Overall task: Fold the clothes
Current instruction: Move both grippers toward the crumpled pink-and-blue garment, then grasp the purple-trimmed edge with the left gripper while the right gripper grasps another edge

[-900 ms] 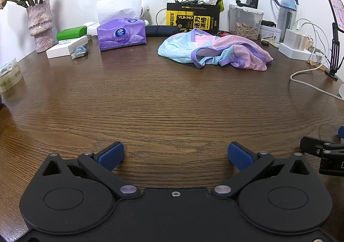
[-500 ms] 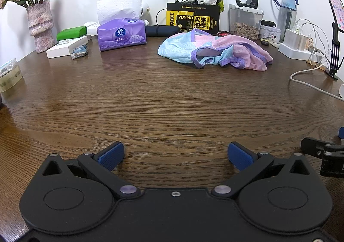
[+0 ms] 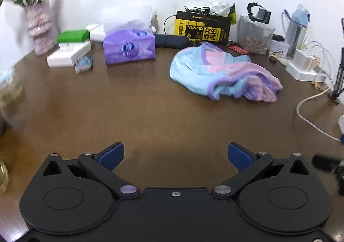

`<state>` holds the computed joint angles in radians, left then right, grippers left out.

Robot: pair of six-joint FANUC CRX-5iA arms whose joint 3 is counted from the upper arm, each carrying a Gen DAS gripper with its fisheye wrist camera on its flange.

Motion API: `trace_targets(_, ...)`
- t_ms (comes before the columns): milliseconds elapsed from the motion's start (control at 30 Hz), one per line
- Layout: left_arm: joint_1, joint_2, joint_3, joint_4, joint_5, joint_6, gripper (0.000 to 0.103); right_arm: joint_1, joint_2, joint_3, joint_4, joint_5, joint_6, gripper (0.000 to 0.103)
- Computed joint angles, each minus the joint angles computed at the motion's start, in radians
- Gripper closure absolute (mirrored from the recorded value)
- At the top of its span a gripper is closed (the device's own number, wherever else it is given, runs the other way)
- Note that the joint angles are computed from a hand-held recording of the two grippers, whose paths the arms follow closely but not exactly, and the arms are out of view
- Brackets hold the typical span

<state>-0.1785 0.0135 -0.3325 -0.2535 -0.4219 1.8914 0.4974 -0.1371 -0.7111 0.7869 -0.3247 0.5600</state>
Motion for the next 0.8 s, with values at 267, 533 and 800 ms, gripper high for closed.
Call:
trace_targets(267,-0.059,0.169,0.204,-0.018,0.015,-0.317,0.0,-0.055,0.145,0.189,-0.091,0.002,0.214,0.001)
trace_targets(533,-0.096,0.371,0.44,0.014,-0.144,-0.461,0.043,-0.119,0.269,0.413,-0.547,-0.065,0.724,0.031)
trace_targets(800,-0.09,0.495,0.634,0.021,-0.376,-0.43,0.095,-0.183,0.327,0.55,-0.833,-0.185,0.995,0.048)
